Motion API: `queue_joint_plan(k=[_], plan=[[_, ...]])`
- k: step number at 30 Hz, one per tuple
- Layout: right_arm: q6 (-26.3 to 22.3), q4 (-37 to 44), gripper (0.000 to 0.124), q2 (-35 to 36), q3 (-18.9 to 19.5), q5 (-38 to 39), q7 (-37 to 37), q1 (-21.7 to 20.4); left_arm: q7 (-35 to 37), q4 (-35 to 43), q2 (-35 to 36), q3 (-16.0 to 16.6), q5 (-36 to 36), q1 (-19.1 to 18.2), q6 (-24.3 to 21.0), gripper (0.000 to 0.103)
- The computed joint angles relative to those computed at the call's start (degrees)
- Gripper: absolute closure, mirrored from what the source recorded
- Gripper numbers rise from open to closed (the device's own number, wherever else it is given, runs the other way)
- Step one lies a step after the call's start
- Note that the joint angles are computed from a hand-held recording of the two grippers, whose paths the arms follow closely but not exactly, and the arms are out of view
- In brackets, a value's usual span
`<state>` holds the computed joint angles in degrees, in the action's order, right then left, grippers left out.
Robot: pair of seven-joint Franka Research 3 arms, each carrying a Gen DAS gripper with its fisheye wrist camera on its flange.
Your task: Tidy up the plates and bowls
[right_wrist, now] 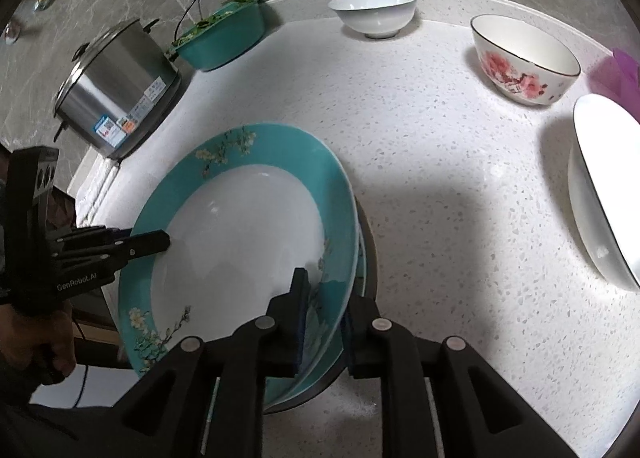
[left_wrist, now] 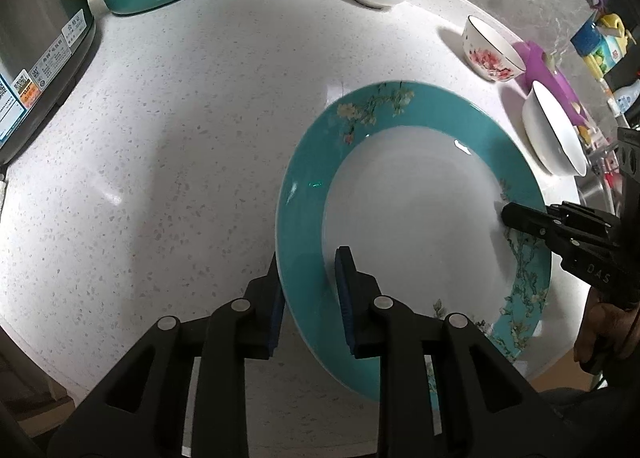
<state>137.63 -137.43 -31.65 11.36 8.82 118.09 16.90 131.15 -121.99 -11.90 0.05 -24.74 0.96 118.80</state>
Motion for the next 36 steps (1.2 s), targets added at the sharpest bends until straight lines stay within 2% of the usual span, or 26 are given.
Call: queue_joint_plan(k=[4, 9, 10, 13, 17, 24, 26, 28, 31, 36], plan=[[0.15, 0.01, 0.104, 0.01, 0.89, -1.37, 1.11, -0.56, 0.98, -0.43, -0.24, 0.17, -0.31, -0.01, 0.41, 0.08], [1.36, -0.44, 0.094, -0.18, 1.79, -2.49, 3.25, -0.61, 1.54, -0.49, -0.25, 0.39, -0.53, 0.1, 0.56, 0.077], [1.49, -0.5, 0.093, -0.21, 1.92, -2.67, 3.71, -0.64, 1.61, -0.28, -0.06, 0.48, -0.63, 0.18, 0.47, 0.073], [1.77, -0.55, 0.087, -0.32, 2.23, -3.22, 4.99, -0.71, 2.59, 0.36, 0.26, 0.99, -2.18, 0.53, 1.02, 0.035], [2.17, -0.85, 0.071, -1.18, 3.33, -4.83, 8.01, -1.51, 3.08, 2.86, 1.4, 1.6, -3.77, 1.49, 0.24, 0.03], [2.82, -3.3, 0.065, -7.09, 4.36, -7.5, 12.54, -3.01, 2.49, 10.55, 3.35, 0.97, -7.71, 2.28, -3.51, 0.03], [2.34, -4.44, 0.065, -9.62, 3.68, -7.09, 12.92, -3.17, 2.48, 12.74, 3.42, 0.55, -10.06, 1.82, -5.29, 0.028], [1.71, -5.86, 0.065, -13.35, 2.43, -6.48, 12.86, -3.76, 2.48, 15.36, 3.41, -0.05, -13.04, 0.83, -8.76, 0.021], [-1.35, -7.67, 0.057, -20.11, 0.28, -6.26, 12.38, -6.42, 1.91, 16.98, 2.72, -1.71, -16.48, -1.4, -12.43, 0.013], [-9.36, -9.25, 0.055, -29.59, -7.4, -6.21, 8.07, -14.49, -4.67, 16.52, 2.77, -6.85, -16.83, -7.78, -11.84, 0.013]])
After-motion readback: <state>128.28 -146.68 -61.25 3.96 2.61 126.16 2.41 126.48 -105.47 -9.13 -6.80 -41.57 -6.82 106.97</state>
